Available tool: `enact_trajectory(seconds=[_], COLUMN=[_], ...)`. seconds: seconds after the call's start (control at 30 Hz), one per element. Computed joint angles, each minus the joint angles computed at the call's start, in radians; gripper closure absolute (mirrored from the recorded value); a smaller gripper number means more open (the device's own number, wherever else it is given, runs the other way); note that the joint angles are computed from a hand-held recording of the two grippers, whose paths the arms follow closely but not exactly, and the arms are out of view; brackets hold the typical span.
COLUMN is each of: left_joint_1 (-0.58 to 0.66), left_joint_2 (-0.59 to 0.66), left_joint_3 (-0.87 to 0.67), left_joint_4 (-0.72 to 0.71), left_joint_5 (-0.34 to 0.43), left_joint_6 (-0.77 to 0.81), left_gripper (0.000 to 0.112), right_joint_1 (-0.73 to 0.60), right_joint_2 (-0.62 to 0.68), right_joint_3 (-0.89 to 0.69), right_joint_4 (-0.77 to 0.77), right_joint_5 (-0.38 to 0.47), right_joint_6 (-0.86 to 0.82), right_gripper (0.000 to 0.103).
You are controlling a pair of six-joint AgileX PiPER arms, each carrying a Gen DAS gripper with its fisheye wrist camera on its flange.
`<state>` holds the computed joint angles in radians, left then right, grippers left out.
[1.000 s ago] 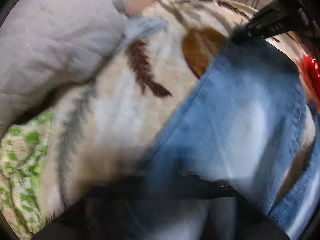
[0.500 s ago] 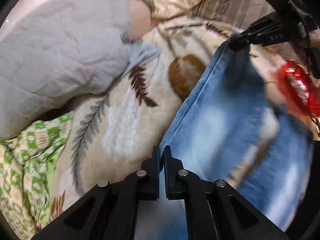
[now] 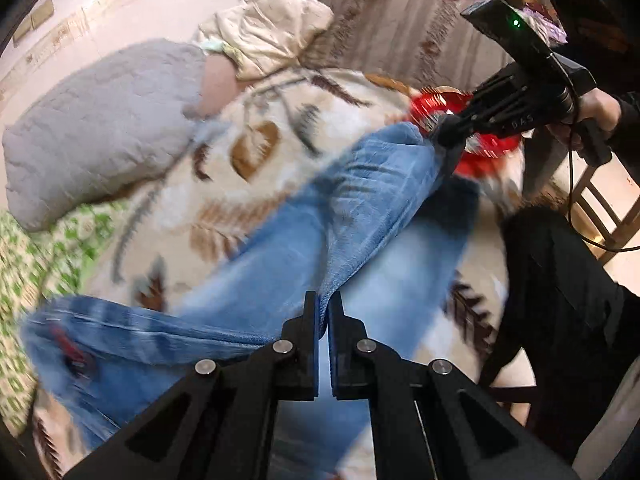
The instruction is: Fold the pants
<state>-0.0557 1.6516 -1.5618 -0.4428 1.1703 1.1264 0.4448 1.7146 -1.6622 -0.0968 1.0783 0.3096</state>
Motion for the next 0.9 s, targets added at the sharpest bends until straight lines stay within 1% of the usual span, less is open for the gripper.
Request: enact_trajectory(seconds=[0.07,0.13,0.17,0.2,0.27,0.3,0.4,0.53,0.63,0.7,0.73,0.77,0.8,0.83,0.87,0.9], left_joint_1=[-0.016,-0.032,-0.036,-0.045,-0.061,-0.049,-0.021,-0.02,-0.024,-0.02,-0.019,-0.014,-0.018,-0.02,-0.022,-0.014], left_joint_2=[-0.02,-0.01,-0.002,-0.001,-0.003,0.002,0.049,0.047,0.055,0.044,0.039,0.037,0.025,0.009,-0.02,-0.056], left_joint_3=[0.104,0.165,0.179,0.211,0.278,0.291,0.226,0.239,0.233,0.237,0.234,0.231,0.232,0.233,0.251,0.276], left_joint_4=[0.023,0.066,0.08,0.099,0.136,0.107,0.071,0.064,0.07,0.071,0.069,0.069,0.082,0.1,0.103,0.089], left_joint_5=[-0.049,-0.078,-0.077,-0.094,-0.155,-0.173,-0.102,-0.121,-0.122,-0.115,-0.109,-0.105,-0.108,-0.118,-0.156,-0.203], left_joint_6=[-0.017,-0.05,-0.062,-0.071,-0.072,-0.06,-0.101,-0.097,-0.112,-0.111,-0.113,-0.119,-0.151,-0.19,-0.217,-0.217], left_gripper=[0.109,0.109,0.109,0.109,0.108,0.108,0.108,0.108,0.108,0.108,0.108,0.103,0.094,0.055,0.021,0.015], right_joint_1=[0.019,0.033,0.036,0.04,0.051,0.054,0.056,0.088,0.088,0.08,0.085,0.1,0.115,0.132,0.154,0.176], right_joint_2=[-0.041,-0.039,-0.032,-0.021,-0.024,-0.026,-0.017,-0.017,-0.02,-0.014,-0.011,-0.007,-0.003,-0.013,-0.038,-0.065], right_joint_3=[0.133,0.218,0.236,0.256,0.287,0.29,0.28,0.288,0.291,0.279,0.273,0.259,0.242,0.238,0.251,0.266], right_joint_4=[0.016,0.025,0.03,0.03,0.012,0.004,-0.005,-0.057,-0.062,-0.055,-0.062,-0.086,-0.11,-0.136,-0.171,-0.209], right_joint_5=[-0.043,-0.083,-0.094,-0.106,-0.128,-0.131,-0.12,-0.12,-0.122,-0.117,-0.109,-0.086,-0.057,-0.036,-0.036,-0.04], right_joint_6=[0.037,0.065,0.07,0.08,0.097,0.101,0.109,0.154,0.167,0.154,0.158,0.178,0.199,0.226,0.263,0.297], right_gripper=[0.087,0.087,0.087,0.087,0.087,0.087,0.087,0.087,0.085,0.083,0.078,0.065,0.055,0.031,0.025,0.025])
